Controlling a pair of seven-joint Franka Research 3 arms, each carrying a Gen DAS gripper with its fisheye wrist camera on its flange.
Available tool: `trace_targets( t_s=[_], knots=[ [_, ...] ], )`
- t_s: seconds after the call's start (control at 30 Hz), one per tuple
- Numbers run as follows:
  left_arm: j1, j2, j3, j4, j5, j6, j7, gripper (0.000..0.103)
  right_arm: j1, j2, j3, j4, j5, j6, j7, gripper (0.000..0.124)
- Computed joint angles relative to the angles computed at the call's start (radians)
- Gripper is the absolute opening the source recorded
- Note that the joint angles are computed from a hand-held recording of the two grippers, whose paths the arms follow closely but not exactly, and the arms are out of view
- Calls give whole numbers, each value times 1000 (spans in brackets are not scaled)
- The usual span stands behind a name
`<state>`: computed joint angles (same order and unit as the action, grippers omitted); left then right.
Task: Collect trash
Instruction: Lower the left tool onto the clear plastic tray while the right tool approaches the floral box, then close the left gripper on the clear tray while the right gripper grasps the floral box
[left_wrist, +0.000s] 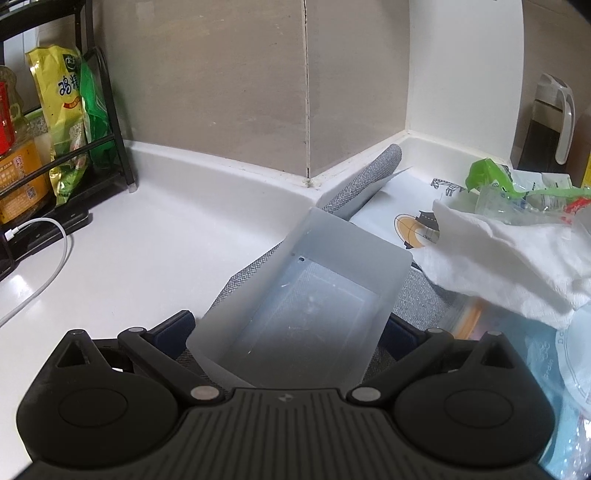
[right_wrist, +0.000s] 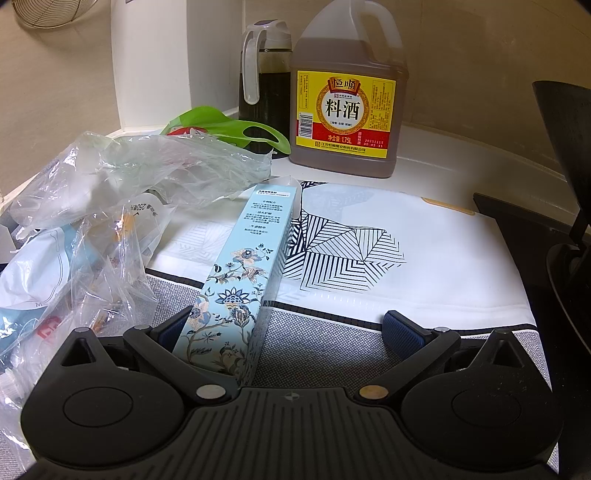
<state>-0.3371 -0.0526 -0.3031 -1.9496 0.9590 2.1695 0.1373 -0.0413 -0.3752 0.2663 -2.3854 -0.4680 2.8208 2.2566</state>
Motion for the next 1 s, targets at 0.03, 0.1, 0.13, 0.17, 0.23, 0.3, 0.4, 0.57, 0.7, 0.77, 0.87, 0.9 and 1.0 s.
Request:
trace_targets(
  t_s=[0.03,0.1,0.13,0.17,0.23,0.3,0.4,0.57,0.7,0.77,0.87,0.9,1.0],
  knots=[
    [0,1,0,1,3,0,-5,103,1,0,0,0,0,0,0,103],
    [1,0,2,-3,3,8,-11,103,1,0,-1,0,0,-1,0,103],
    [3,-5,4,-8,0,16,-13,103,2,0,-1,0,0,-1,0,103],
    [5,-9,6,-14,-5,26,-16,103,2,0,-2,0,0,-1,0,103],
    [11,-16,9,-24,-16,46,-20,103,2,0,-2,0,0,-1,0,103],
    [15,-19,8,-28,-19,52,-21,103,3,0,-2,0,0,-1,-1,103],
    [19,-20,5,-30,-19,53,-20,103,3,-1,-2,0,0,-1,0,103],
    [21,-20,3,-30,-19,53,-20,103,2,0,-2,0,0,-1,0,103],
    [21,-19,2,-28,-18,50,-20,103,3,0,-2,0,0,-1,0,103],
    [21,-19,2,-28,-17,49,-18,103,2,0,-2,0,-1,-1,1,103],
    [20,-20,2,-28,-16,48,-18,103,3,0,-2,1,-1,-1,1,103],
    [20,-20,1,-28,-17,48,-18,103,3,0,-2,1,-1,-1,1,103],
    [20,-20,1,-28,-17,48,-18,103,3,0,-2,1,-2,-1,2,103]
  ],
)
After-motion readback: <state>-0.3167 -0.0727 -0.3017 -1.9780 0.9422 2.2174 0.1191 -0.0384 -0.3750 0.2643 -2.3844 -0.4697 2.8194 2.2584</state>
